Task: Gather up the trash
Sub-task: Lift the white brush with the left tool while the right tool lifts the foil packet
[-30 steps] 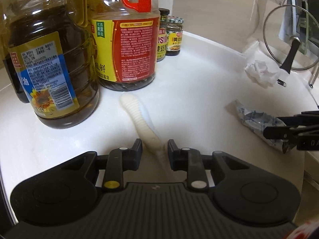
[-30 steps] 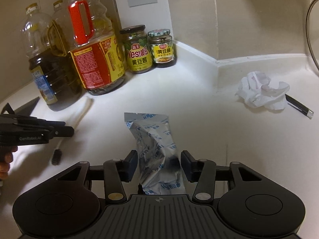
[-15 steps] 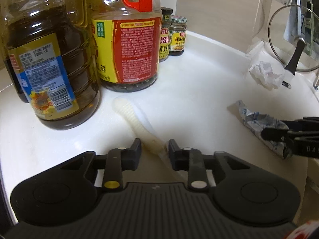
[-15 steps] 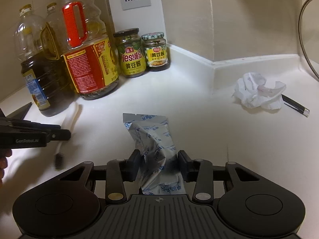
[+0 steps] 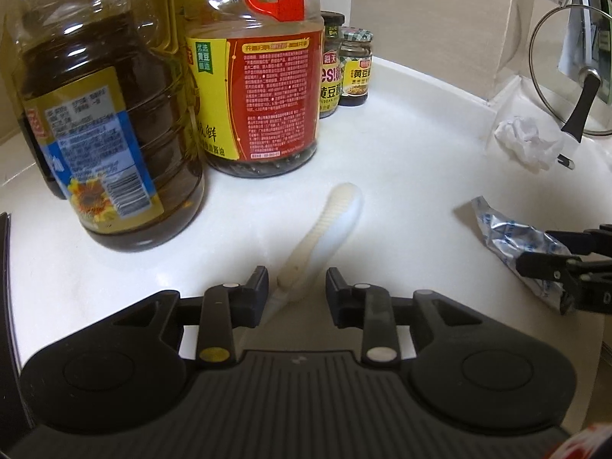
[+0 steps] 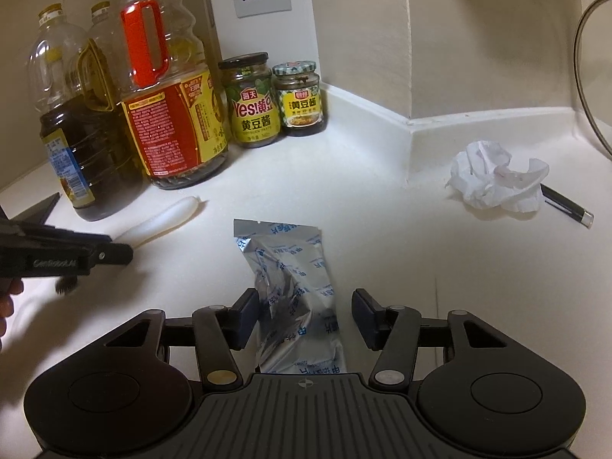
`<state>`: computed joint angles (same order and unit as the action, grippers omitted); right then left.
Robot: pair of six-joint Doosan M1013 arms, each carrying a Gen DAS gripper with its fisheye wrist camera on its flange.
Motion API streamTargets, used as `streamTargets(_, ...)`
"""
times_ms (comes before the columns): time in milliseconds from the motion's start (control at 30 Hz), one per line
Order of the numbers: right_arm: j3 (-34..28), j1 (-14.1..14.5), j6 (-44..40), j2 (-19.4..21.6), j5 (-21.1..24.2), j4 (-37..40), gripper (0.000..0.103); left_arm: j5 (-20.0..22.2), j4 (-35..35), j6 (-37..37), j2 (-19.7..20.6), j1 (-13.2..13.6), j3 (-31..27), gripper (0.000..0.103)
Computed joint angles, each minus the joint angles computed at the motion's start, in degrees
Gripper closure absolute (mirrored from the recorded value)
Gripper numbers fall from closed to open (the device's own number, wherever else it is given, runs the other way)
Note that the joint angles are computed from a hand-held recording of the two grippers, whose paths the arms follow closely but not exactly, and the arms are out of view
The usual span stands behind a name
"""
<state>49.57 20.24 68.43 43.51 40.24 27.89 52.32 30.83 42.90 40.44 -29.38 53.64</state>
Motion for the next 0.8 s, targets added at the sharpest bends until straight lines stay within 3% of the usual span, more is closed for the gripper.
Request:
streamTargets(67,0.3,0.1,-1.1,-0.1,-0.3,0.0,0.062,0.5,0.2,1.1,0.4,-0.1,-0.7,0.079)
streamTargets(167,0.6,-0.1,-2.4,-0.3,-0.1,1.4,0.064,1.2,1.1,1.7,0.7,-0.5,-1.1,0.084)
streamTargets(400,2.8,-0.9,-4.0,-1.5,-0.1,5.9,0.065,1.5,1.8,-0.1,0.2,-1.7,-0.6,0.084)
streamTargets(800,8.7,-3.1,-11.4,-5.3,0.0,16.7,0.067,2.8,7.0,-9.8,-2.7,-5.0,2.6,0.085)
